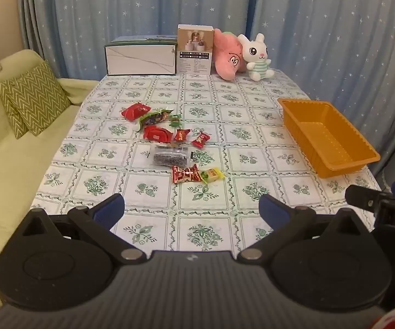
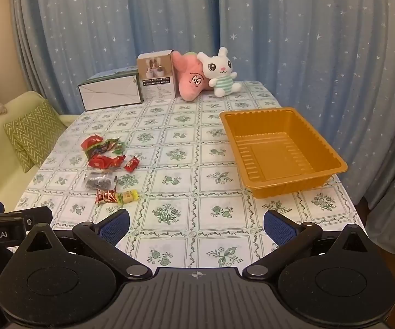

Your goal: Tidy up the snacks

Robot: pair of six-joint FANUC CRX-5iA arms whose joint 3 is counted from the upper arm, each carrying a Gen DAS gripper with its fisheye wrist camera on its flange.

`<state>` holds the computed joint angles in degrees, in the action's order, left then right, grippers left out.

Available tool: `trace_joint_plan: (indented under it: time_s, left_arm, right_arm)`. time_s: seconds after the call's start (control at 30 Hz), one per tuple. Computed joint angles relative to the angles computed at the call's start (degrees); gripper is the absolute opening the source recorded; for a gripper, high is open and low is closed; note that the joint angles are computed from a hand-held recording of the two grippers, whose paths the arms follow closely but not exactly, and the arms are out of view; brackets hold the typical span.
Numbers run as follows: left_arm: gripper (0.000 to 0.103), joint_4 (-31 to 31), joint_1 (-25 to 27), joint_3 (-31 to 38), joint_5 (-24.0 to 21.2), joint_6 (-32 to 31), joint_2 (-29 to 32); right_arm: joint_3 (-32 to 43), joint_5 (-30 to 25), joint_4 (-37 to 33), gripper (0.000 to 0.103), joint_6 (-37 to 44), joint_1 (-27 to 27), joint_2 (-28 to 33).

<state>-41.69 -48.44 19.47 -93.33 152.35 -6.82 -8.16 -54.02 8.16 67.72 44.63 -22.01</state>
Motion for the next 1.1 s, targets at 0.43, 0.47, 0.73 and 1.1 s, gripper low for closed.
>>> trace_joint_plan:
  time_s: [0.43, 0.47, 0.73, 1.1]
  left_arm:
    - [0.103, -2.4, -1.4, -0.1, -1.0, 0.5, 0.5]
    - [0.103, -2.4, -1.3, -0.1, -1.0, 0.5, 0.5]
    - [0.103, -2.3, -1.5, 0.5, -1.4, -0.2, 0.6]
    - [0.103, -2.2, -1.4, 0.7, -1.3, -0.2, 0.8]
  right_arm:
    - [0.0, -0.1, -0.3, 0.103, 0.5, 0.0, 0.0]
    - [0.1, -0.1, -0.3, 0.103, 0.5, 0.1, 0.0]
    - [0.3, -0.2, -0.4, 0.103, 0.6, 0.0, 0.3]
    - [-0.1, -0.2, 0.1, 0.103, 0.3, 0.2, 0.0]
